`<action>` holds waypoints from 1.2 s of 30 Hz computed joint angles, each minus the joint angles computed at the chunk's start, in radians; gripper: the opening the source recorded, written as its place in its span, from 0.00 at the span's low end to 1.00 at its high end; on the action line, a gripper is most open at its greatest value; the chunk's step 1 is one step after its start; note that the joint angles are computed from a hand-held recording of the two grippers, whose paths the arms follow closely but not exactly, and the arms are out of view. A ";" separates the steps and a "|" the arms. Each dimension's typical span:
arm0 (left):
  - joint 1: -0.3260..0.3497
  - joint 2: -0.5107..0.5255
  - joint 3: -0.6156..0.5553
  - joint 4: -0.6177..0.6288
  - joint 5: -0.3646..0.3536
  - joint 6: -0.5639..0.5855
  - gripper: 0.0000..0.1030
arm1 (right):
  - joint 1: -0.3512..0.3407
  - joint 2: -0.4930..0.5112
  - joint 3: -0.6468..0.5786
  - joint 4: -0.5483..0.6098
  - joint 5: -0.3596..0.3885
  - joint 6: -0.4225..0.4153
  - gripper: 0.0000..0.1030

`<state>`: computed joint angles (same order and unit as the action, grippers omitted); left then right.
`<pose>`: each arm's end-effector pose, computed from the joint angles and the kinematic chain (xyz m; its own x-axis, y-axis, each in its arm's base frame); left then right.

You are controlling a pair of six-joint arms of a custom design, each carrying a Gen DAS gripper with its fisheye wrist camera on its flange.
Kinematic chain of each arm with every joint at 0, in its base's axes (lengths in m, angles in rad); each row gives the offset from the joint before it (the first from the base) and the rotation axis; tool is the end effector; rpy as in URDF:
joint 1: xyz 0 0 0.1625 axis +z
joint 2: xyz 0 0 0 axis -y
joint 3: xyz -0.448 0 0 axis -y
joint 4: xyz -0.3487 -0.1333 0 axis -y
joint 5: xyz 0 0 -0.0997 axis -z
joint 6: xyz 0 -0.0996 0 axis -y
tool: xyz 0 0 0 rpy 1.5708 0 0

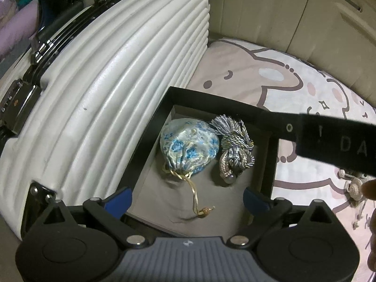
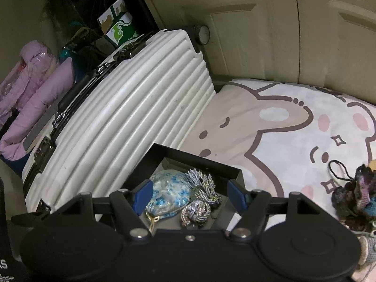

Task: Organize objects
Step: 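Lower the pouch and rope toy into the black box and open both tools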

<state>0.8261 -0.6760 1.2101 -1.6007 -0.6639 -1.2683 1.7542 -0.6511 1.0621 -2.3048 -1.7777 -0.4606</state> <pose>-0.3236 -0.6636 0.1634 -0.6246 -0.4068 -0.6666 -0.0096 0.8575 -0.5144 0.2571 -0.7675 0.2339 -0.7958 -0.5169 0.3156 -0.5879 0.7844 -0.1978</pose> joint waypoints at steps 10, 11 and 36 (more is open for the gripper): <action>-0.006 -0.002 0.001 -0.007 -0.009 -0.030 1.00 | 0.006 -0.017 0.002 0.011 -0.042 -0.033 0.79; -0.006 -0.001 0.000 -0.007 -0.008 -0.031 1.00 | 0.006 -0.020 0.006 0.003 -0.051 -0.036 0.81; -0.036 0.074 -0.112 0.063 0.007 -0.038 1.00 | -0.029 -0.099 0.039 -0.090 -0.190 -0.057 0.97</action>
<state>0.7900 -0.6020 1.0983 -1.5374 -0.6570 -1.3066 1.7256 -0.7500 1.1008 -2.3947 -1.9680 -0.5174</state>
